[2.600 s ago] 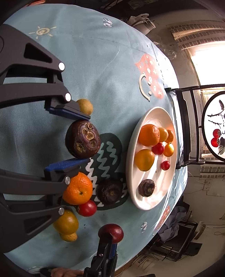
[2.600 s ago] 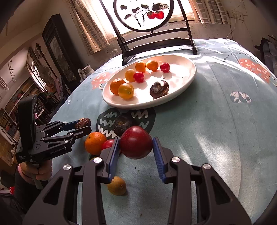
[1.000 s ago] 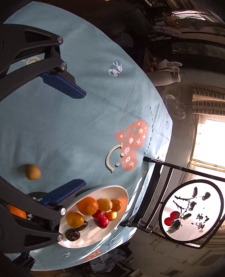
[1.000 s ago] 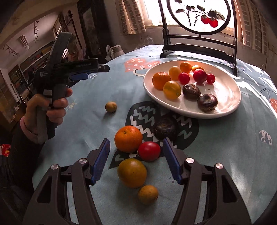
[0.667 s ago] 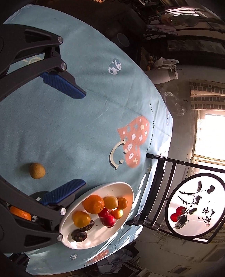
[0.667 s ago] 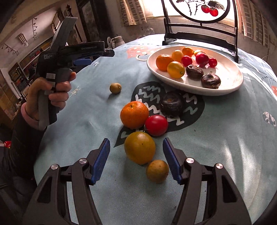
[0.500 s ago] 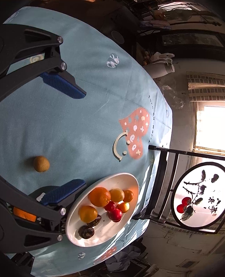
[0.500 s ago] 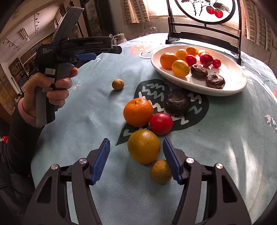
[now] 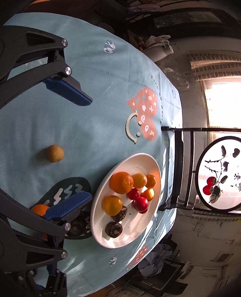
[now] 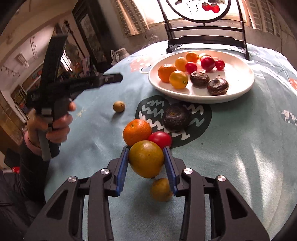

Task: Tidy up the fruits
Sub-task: 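Grasp the large orange with the right gripper while the left grasps an orange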

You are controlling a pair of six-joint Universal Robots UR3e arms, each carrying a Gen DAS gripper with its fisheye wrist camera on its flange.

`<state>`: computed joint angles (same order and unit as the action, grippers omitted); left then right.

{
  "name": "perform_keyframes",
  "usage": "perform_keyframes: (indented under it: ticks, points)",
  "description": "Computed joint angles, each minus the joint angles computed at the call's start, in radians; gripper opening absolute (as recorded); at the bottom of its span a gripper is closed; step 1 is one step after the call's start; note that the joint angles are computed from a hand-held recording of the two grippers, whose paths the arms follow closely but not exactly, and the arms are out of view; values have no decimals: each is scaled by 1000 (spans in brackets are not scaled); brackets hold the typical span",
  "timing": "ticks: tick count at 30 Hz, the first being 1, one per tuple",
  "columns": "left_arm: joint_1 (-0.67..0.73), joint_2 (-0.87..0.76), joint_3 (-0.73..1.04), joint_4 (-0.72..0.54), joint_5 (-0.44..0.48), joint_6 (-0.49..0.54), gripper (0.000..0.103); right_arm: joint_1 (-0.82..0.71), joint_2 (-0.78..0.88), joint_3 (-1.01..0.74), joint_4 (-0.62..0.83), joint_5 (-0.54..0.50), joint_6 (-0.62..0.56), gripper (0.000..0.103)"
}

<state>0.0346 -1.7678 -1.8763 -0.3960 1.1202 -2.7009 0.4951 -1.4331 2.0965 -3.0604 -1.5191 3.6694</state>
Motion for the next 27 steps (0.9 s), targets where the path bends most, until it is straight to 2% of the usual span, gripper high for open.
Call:
perform_keyframes:
  ticks: [2, 4, 7, 10, 16, 20, 27]
  points:
    - [4, 36, -26, -78, -80, 126, 96, -41, -46, 68, -57, 16, 40, 39]
    - [-4, 80, -74, -124, -130, 258, 95, -46, -67, 83, -50, -20, 67, 39]
    - [-12, 134, -137, -180, -171, 421, 88, -58, -85, 102, -49, -34, 97, 39]
    - [-8, 155, -149, -263, -191, 519, 82, -61, -85, 102, -44, -36, 102, 39]
    - [-39, 121, -138, -286, -141, 558, 70, -60, -87, 106, -43, -33, 103, 39]
    - [-55, 92, -114, -312, -123, 572, 57, -60, -89, 111, -46, -30, 104, 39]
    - [-81, 55, -96, -325, -102, 570, 54, -58, -88, 108, -43, -34, 101, 39]
